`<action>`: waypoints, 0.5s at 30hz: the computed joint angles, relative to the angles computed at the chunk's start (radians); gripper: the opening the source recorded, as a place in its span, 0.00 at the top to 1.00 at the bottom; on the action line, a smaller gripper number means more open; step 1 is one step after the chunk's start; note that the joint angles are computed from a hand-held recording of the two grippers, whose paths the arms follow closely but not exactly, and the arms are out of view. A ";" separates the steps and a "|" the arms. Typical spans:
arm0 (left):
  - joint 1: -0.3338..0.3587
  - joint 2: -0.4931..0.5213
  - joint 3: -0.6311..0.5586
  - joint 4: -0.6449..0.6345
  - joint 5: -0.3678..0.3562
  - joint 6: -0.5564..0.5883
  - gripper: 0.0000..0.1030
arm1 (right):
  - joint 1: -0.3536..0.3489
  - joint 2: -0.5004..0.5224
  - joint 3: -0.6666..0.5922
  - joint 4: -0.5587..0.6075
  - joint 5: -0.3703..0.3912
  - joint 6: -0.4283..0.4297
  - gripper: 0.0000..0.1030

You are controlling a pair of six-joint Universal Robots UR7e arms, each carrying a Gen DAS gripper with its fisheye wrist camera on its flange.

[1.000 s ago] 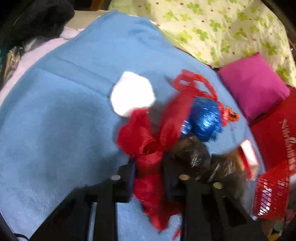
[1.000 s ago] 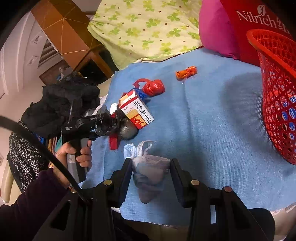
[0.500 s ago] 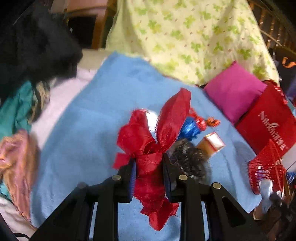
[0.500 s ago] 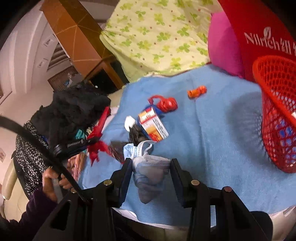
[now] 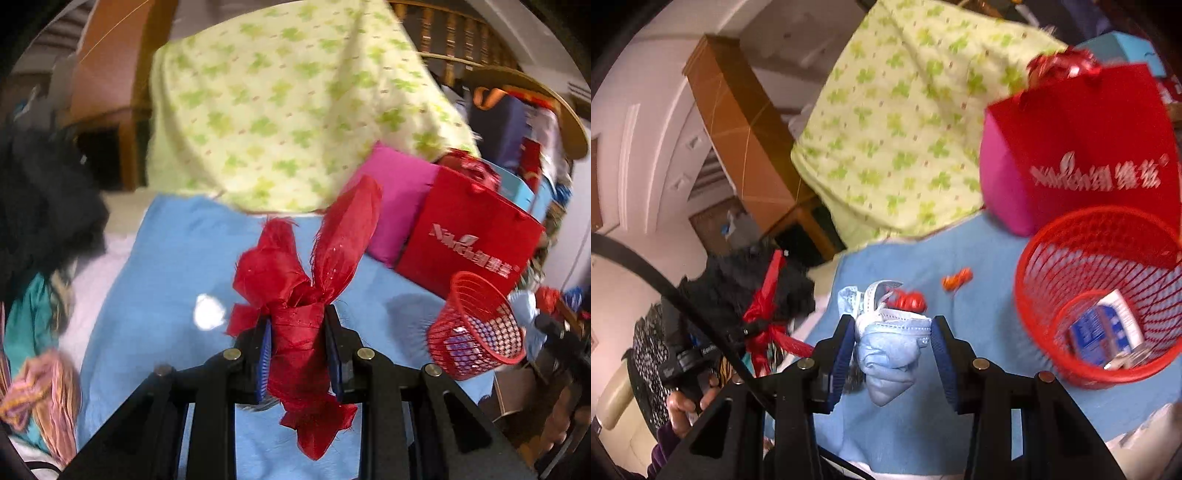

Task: Collect trash
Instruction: 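Carry the ribbon and cloth over the red wastebasket and open both tools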

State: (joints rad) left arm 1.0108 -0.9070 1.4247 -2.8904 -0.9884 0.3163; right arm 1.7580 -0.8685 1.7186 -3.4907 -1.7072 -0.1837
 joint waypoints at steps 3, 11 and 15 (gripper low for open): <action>-0.038 0.019 0.000 -0.006 0.031 0.033 0.73 | 0.003 -0.036 0.032 -0.054 0.000 -0.006 0.56; -0.113 0.095 -0.020 0.000 0.068 0.117 0.73 | -0.004 -0.103 0.091 -0.153 0.010 -0.005 0.56; -0.138 0.133 -0.039 0.016 0.076 0.138 0.73 | -0.015 -0.127 0.113 -0.192 0.006 0.005 0.56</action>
